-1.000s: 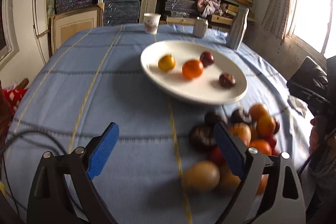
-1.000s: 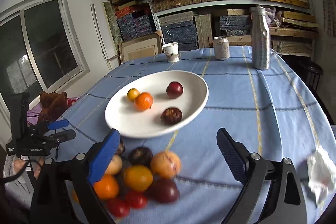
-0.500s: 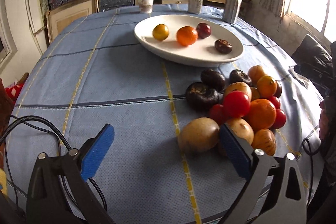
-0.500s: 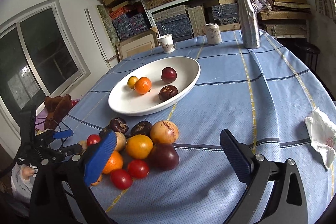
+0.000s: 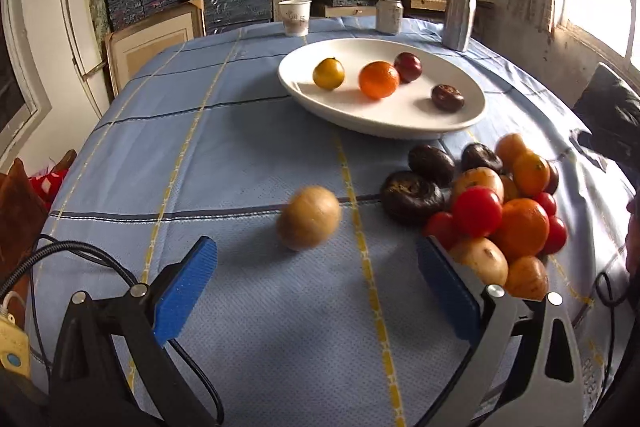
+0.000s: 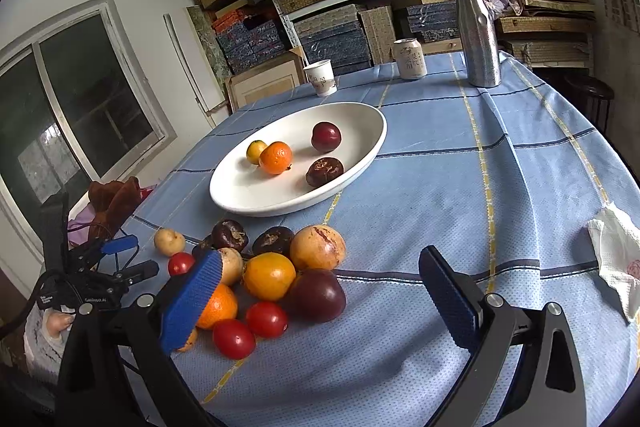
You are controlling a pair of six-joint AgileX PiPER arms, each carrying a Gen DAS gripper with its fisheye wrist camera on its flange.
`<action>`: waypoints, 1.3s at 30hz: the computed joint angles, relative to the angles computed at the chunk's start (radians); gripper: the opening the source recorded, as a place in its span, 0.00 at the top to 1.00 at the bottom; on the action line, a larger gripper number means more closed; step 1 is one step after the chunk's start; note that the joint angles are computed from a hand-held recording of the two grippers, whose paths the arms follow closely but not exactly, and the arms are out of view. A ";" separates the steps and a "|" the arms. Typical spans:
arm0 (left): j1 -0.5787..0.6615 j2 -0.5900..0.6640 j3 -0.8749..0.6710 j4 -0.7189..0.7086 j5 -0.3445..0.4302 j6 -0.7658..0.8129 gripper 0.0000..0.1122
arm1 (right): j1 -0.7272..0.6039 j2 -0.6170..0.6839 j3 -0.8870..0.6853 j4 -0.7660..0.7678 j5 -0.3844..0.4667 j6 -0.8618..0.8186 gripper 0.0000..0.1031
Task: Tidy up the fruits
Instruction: 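Grasp the brown potato with the left tool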
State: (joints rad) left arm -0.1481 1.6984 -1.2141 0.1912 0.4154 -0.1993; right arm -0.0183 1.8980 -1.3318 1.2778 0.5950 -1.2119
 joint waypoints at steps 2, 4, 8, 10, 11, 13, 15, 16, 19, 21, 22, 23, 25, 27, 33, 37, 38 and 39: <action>0.019 0.025 -0.038 -0.002 0.010 -0.007 0.14 | 0.001 0.002 -0.003 -0.009 0.000 0.008 0.04; 0.033 0.053 -0.081 -0.059 0.033 0.044 0.27 | 0.001 0.004 -0.005 -0.013 0.000 0.012 0.04; 0.016 0.082 -0.100 -0.127 0.057 0.143 0.39 | 0.002 0.006 -0.009 -0.017 0.001 0.021 0.04; 0.008 0.074 -0.090 -0.136 0.043 0.165 0.39 | 0.001 0.007 -0.009 -0.018 0.004 0.021 0.04; 0.008 0.073 -0.087 -0.145 0.039 0.175 0.39 | 0.001 0.008 -0.010 -0.017 0.004 0.020 0.04; 0.014 0.086 -0.099 -0.190 0.057 0.219 0.41 | 0.000 0.007 -0.008 -0.016 0.004 0.019 0.04; 0.024 0.102 -0.118 -0.244 0.087 0.267 0.54 | 0.002 0.008 -0.009 -0.020 0.003 0.023 0.04; 0.033 0.109 -0.126 -0.280 0.104 0.296 0.55 | 0.002 0.010 -0.011 -0.022 0.003 0.027 0.04; 0.049 0.097 -0.107 -0.351 0.108 0.353 0.55 | 0.001 0.012 -0.013 -0.025 0.002 0.032 0.04; 0.053 0.089 -0.093 -0.372 0.103 0.374 0.56 | 0.001 0.013 -0.016 -0.029 0.003 0.036 0.04; 0.052 0.090 -0.094 -0.374 0.104 0.377 0.56 | 0.002 0.014 -0.017 -0.034 0.003 0.040 0.04; 0.051 0.091 -0.094 -0.370 0.104 0.376 0.57 | 0.003 0.015 -0.017 -0.038 0.002 0.041 0.04; 0.053 0.088 -0.091 -0.381 0.102 0.386 0.62 | 0.005 0.014 -0.015 -0.037 -0.001 0.037 0.04; 0.059 0.086 -0.087 -0.402 0.100 0.401 0.62 | 0.005 0.016 -0.019 -0.043 0.006 0.037 0.04; 0.079 0.074 -0.072 -0.460 0.092 0.442 0.62 | 0.062 0.013 -0.054 -0.286 0.001 0.173 0.14; 0.085 0.077 -0.076 -0.474 0.097 0.451 0.62 | 0.073 0.046 -0.104 -0.399 0.036 0.264 0.30; 0.085 0.078 -0.078 -0.476 0.099 0.452 0.62 | 0.071 0.069 -0.135 -0.430 0.062 0.303 0.36; 0.086 0.079 -0.079 -0.479 0.101 0.454 0.62 | 0.070 0.080 -0.148 -0.444 0.075 0.320 0.41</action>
State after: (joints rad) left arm -0.0618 1.7776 -1.2933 -0.2881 0.5161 0.2550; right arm 0.0516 1.9776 -1.4800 0.8342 0.6697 -0.8918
